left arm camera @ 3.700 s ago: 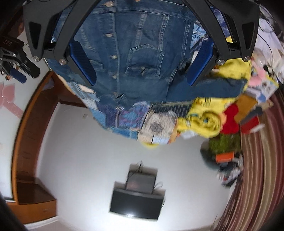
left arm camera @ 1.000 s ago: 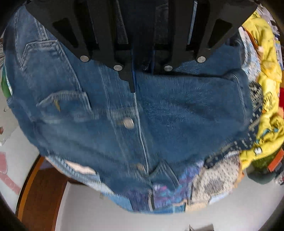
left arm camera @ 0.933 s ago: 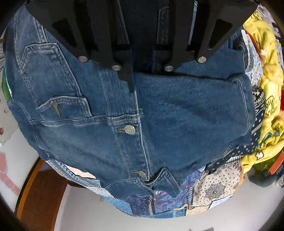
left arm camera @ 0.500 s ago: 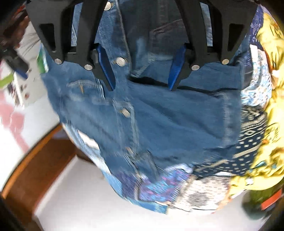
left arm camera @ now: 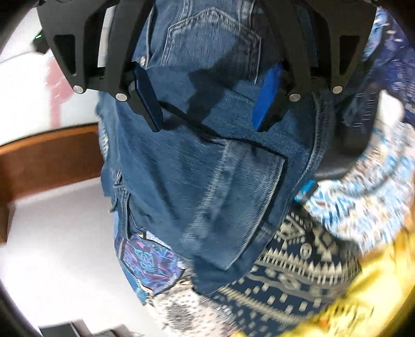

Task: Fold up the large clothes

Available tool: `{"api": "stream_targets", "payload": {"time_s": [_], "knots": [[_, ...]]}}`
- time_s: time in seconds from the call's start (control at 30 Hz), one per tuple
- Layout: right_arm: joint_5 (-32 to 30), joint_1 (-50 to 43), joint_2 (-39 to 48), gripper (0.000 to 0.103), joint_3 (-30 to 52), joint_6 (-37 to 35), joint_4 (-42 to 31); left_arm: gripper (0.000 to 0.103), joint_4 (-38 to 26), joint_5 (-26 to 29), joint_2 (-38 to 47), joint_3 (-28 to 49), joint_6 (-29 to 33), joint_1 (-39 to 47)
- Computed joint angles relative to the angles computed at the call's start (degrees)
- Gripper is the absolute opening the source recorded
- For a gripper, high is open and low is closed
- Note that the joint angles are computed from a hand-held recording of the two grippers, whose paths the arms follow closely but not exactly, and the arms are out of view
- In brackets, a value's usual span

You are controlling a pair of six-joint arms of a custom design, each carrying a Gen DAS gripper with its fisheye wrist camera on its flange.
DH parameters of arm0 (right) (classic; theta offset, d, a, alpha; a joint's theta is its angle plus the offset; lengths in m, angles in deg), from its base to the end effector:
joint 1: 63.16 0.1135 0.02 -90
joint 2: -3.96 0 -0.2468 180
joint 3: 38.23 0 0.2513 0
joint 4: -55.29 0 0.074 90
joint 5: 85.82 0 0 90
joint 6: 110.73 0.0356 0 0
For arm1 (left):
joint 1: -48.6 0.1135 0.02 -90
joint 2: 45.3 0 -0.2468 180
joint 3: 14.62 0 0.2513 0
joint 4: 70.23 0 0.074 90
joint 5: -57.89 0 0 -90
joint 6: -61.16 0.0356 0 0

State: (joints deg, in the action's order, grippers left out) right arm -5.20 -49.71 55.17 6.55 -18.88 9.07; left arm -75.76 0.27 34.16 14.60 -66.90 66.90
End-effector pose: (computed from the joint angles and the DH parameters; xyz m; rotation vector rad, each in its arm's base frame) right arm 0.1750 0.0478 0.1910 -0.3215 2.4791 0.3156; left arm 0.1903 0.0429 0.0769 -0.9921 2.3291 -0.8545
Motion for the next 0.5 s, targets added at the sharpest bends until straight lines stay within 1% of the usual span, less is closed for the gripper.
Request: {"api": "stream_targets", "payload": {"time_s": [0.07, 0.13, 0.2, 0.27, 0.3, 0.33, 0.37, 0.4, 0.43, 0.47, 0.5], "knots": [[0.7, -0.1, 1.3, 0.103, 0.1, -0.1, 0.8, 0.069, 4.8, 2.0, 4.3, 0.2, -1.1, 1.3], [1.1, -0.3, 2.6, 0.103, 0.3, -0.2, 1.4, 0.069, 7.4, 2.7, 7.2, 1.0, -1.4, 2.3], [1.3, -0.6, 3.8, 0.103, 0.6, -0.2, 1.8, 0.069, 9.5, 2.6, 9.5, 2.1, -1.8, 3.3], [1.2, -0.9, 4.7, 0.103, 0.7, -0.4, 2.2, 0.069, 11.2, 1.2, 10.9, 2.6, -2.8, 3.3], [1.2, -1.1, 4.9, 0.103, 0.7, -0.5, 2.2, 0.069, 11.1, 1.0, 12.0, 3.2, -1.9, 4.3], [1.3, -1.2, 4.9, 0.103, 0.7, -0.6, 2.2, 0.066, 10.7, -0.3, 11.9, 3.4, -2.3, 3.8], [1.4, -1.3, 4.9, 0.103, 0.8, -0.7, 2.2, 0.060, 10.0, -1.8, 11.6, 3.7, -2.6, 3.2], [1.4, -1.5, 4.7, 0.103, 0.8, -0.9, 2.0, 0.057, 7.9, -4.6, 10.2, 4.2, -2.7, 1.9], [1.4, -1.8, 4.3, 0.103, 0.8, -1.1, 1.8, 0.048, 5.6, -6.4, 8.4, 4.4, -2.0, 1.5], [1.2, -2.1, 4.2, 0.103, 0.8, -1.3, 1.8, 0.035, 2.9, -9.5, 5.8, 4.4, -1.4, 0.2], [0.7, -2.7, 3.9, 0.103, 0.9, -1.5, 1.5, 0.028, 0.5, -12.6, 3.0, 4.4, -0.8, -1.4]]}}
